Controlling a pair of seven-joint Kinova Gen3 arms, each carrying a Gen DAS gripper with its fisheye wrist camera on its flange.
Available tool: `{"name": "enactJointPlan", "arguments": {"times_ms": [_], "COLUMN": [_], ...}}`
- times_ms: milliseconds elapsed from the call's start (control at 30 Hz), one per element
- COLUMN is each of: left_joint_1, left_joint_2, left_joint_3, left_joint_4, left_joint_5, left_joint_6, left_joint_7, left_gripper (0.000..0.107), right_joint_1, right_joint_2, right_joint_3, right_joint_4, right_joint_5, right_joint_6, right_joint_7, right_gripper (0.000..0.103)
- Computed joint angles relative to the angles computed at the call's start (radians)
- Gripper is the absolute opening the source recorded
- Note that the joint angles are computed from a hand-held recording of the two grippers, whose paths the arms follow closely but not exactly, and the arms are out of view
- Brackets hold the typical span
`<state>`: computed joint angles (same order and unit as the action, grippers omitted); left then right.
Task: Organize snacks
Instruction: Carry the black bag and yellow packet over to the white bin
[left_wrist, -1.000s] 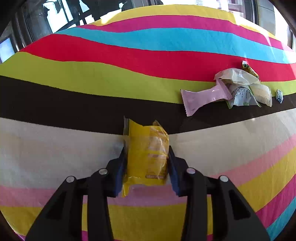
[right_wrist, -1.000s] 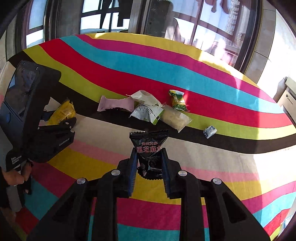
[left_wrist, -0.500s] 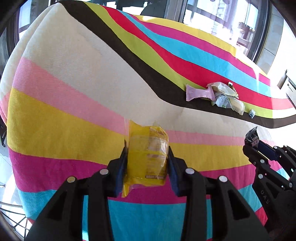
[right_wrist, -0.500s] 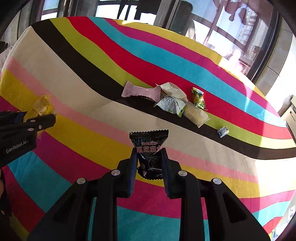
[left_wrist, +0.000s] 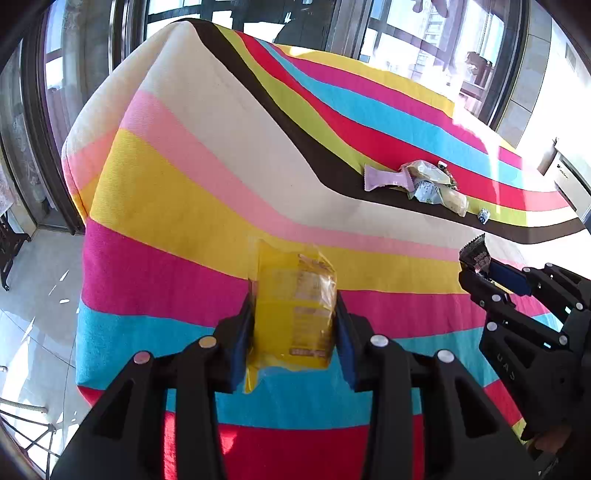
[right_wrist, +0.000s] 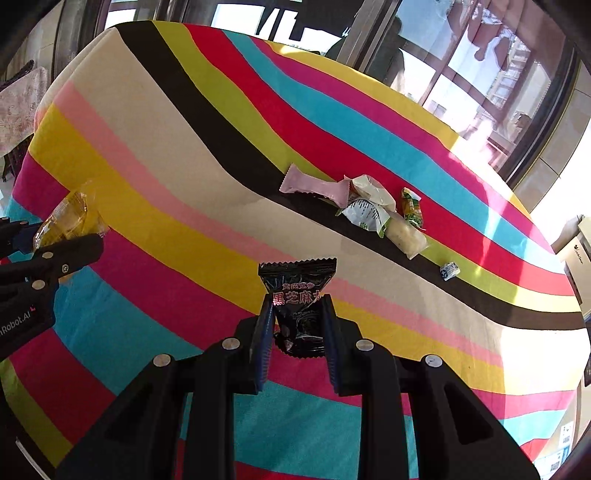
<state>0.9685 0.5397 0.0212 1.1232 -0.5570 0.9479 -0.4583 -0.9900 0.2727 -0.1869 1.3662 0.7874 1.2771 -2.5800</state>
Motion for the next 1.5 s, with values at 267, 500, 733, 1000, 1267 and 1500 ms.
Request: {"name": "enactJointPlan", "arguments": {"times_ms": [267, 500, 733, 1000, 1267, 1500], "left_joint_1": [0.010, 0.021, 0.052, 0.115, 0.191, 0.203], "left_joint_2": [-0.073, -0.121, -0.121, -0.083, 0.036, 0.149], "left_joint_3": [0.002, 0.035, 0.065, 0.080, 0.084, 0.132], "left_joint_4": [0.107, 0.165, 0.131, 0.013, -0.223, -0.452], "left_joint_5": [-0.042, -0.099, -0.144, -0.158, -0.098, 0.068], "left_joint_6": [-0.031, -0.014, 0.026, 0.087, 0.147, 0.174], "left_joint_7": [0.059, 0.105, 0.095, 0.014, -0.199, -0.427], "left_gripper": [0.040, 0.040, 0.040, 0.040, 0.040, 0.040], "right_joint_1": [-0.049, -0.091, -0.112, -0.100, -0.018, 0.051], "right_joint_2": [0.021, 0.008, -0.048, -0.163, -0.415, -0.616], "right_joint_3": [-0.003, -0.005, -0.039, -0.121, -0.228, -0.357], "right_joint_4": [-0.062, -0.078, -0.031, 0.084, 0.313, 0.460], "right_joint_5": [0.022, 0.039, 0.066, 0.080, -0.027, -0.123], "right_joint_6": [0.064, 0.111, 0.156, 0.208, 0.179, 0.214], "right_joint_7": [0.029, 0.042, -0.012, -0.112, -0.272, -0.422], "right_gripper": [0.026, 0.026, 0.026, 0.026, 0.026, 0.026]}}
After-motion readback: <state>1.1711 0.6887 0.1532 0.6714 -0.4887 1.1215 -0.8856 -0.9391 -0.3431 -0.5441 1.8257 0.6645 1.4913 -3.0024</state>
